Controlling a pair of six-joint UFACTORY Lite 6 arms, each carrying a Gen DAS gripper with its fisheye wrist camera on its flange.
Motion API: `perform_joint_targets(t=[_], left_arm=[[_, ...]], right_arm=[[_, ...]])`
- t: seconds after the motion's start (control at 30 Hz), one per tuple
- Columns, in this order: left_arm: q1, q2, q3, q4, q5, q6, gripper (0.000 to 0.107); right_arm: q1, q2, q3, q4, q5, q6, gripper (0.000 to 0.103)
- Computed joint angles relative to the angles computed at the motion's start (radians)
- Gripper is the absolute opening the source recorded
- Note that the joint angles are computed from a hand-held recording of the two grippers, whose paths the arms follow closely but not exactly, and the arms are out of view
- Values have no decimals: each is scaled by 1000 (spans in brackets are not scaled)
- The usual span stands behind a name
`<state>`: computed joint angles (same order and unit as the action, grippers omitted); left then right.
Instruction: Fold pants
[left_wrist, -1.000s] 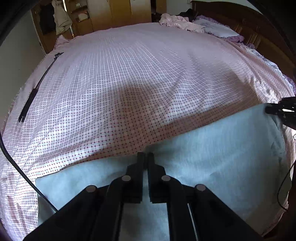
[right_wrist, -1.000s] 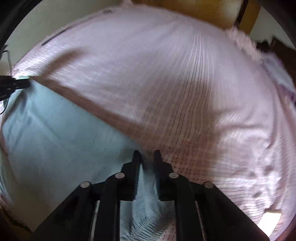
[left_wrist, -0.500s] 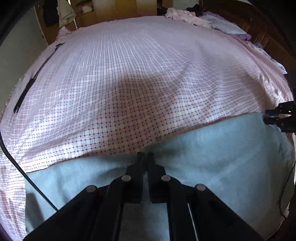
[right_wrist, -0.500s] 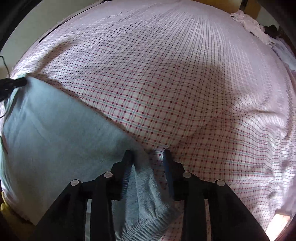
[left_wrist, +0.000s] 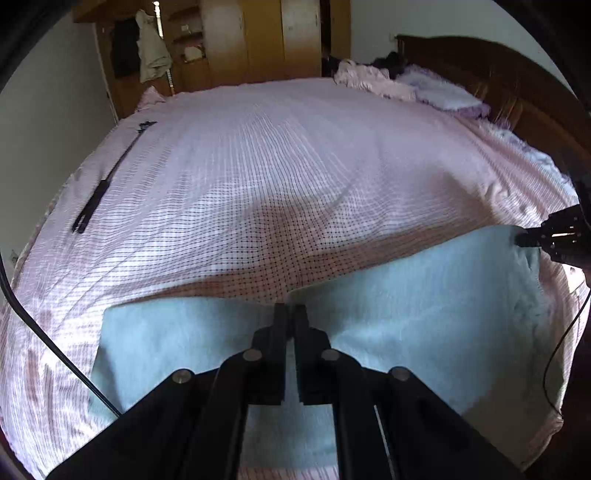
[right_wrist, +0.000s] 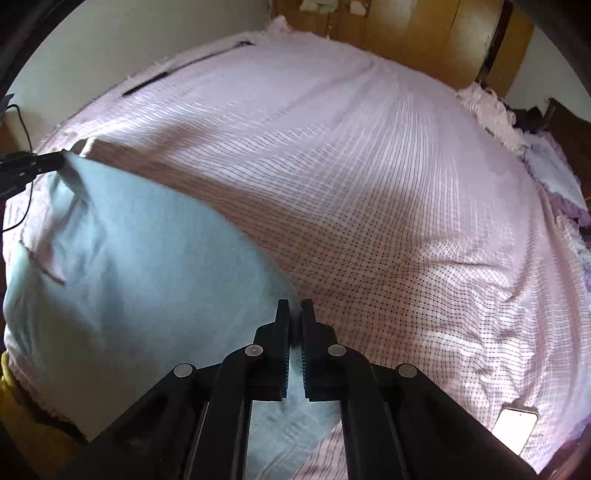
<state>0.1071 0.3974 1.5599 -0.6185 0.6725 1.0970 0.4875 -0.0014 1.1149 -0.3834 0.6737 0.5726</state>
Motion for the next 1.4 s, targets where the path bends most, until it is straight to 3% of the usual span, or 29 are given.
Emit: perform_joint_targets(t=[0.23, 0.57, 0.8, 1.07, 1.4], left_arm=[[107, -255, -211, -109, 84, 154, 4], [297, -532, -460, -186, 204, 334, 4], [495, -733, -648, -244, 332, 481, 4], [813, -887, -827, -243, 551, 690, 4], [1083, -843, -944, -142, 639, 923, 4]], right_arm=[[228, -103, -32, -144, 142, 195, 0], [542, -234, -122, -209, 342, 456, 0], [785, -271, -218, -267, 423, 766, 0], [982, -259, -316, -280, 407, 1059, 0], [1082, -161, -402, -284, 295, 1348, 0]])
